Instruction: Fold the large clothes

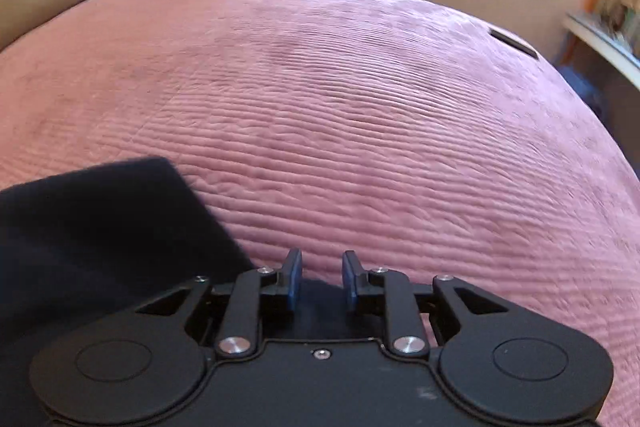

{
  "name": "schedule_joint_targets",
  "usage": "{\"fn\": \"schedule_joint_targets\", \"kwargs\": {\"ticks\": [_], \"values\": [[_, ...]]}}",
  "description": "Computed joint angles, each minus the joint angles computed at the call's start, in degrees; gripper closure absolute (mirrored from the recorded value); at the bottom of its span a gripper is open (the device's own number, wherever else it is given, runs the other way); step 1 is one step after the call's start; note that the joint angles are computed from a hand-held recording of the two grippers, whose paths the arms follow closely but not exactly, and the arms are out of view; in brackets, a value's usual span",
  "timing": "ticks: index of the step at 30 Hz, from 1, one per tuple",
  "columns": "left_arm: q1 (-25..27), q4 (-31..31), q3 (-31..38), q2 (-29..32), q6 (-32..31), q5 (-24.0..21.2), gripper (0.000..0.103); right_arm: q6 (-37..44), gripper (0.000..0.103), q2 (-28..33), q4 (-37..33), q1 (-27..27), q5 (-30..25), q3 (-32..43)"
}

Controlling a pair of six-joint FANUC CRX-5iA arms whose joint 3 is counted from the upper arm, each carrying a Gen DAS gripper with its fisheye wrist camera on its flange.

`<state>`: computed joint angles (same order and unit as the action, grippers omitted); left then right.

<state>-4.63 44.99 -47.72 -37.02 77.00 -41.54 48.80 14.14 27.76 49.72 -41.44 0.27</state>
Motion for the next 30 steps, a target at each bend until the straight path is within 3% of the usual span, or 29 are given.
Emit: {"fn": "schedule_joint_targets", "kwargs": {"ticks": [2, 4, 5, 6, 10, 12, 14, 15, 16, 21, 24, 26, 28, 30], "values": [[1.94, -1.51, 2.14, -0.09, -0.20, -5.19, 0.099, 0.02, 0.076, -5.37, -3.49, -0.07, 0.89, -2.24], [2.85, -2.93, 4.45, -0.58, -0.03, -6.25, 0.094, 1.06, 0.073, -9.87, -6.87, 0.87, 1.28, -3.76], [2.81, -2.94, 5.50, -0.43, -0.38, -5.02, 0.091, 3.36, 0.061, -11.98, -10.63, 1.51, 0.94, -4.07], [2.74, -3.96, 6.67, -0.24, -0.06, -3.76, 0.087, 6.03, 0.059, -13.92, -14.28, 2.40, 0.44, -4.37], [1.15, -9.26, 11.56, 5.71, 1.54, -0.29, 0.084, 10.77, 0.059, -15.26, -20.08, 6.05, -3.83, -4.35], [1.22, -5.24, 10.67, 8.28, -3.27, -4.73, 0.084, 10.73, 0.059, -14.92, -19.69, 7.31, -6.52, -5.49], [0.13, -7.63, 11.25, 11.18, -1.40, -9.93, 0.090, 11.19, 0.060, -15.85, -20.83, 7.48, -9.87, -6.45], [-1.17, -12.20, 11.50, 10.93, 1.52, -10.58, 0.098, 11.13, 0.061, -17.39, -20.82, 7.83, -11.81, -8.16], [-2.16, -14.43, 10.81, 9.42, 2.89, -10.20, 0.098, 11.26, 0.061, -19.08, -20.92, 8.38, -12.80, -9.87], [1.52, -10.48, 8.52, 6.10, 1.92, -16.76, 0.096, 13.92, 0.061, -23.14, -16.46, 12.14, -19.04, -11.94], [6.02, -8.76, 9.08, 2.54, -1.93, -19.95, 0.089, 15.77, 0.061, -23.69, -19.11, 8.78, -14.51, -9.20], [7.49, -6.23, 10.07, 1.53, -2.30, -15.79, 0.081, 17.28, 0.060, -22.42, -20.02, 6.77, -8.25, -7.69], [6.08, -4.82, 10.21, 2.70, -2.59, -6.39, 0.073, 18.94, 0.061, -18.72, -19.75, 5.83, -3.84, -5.17], [3.76, -9.67, 12.47, 5.79, 2.16, 1.47, 0.073, 21.77, 0.070, -14.62, -21.07, 5.24, -2.67, -2.51]]}}
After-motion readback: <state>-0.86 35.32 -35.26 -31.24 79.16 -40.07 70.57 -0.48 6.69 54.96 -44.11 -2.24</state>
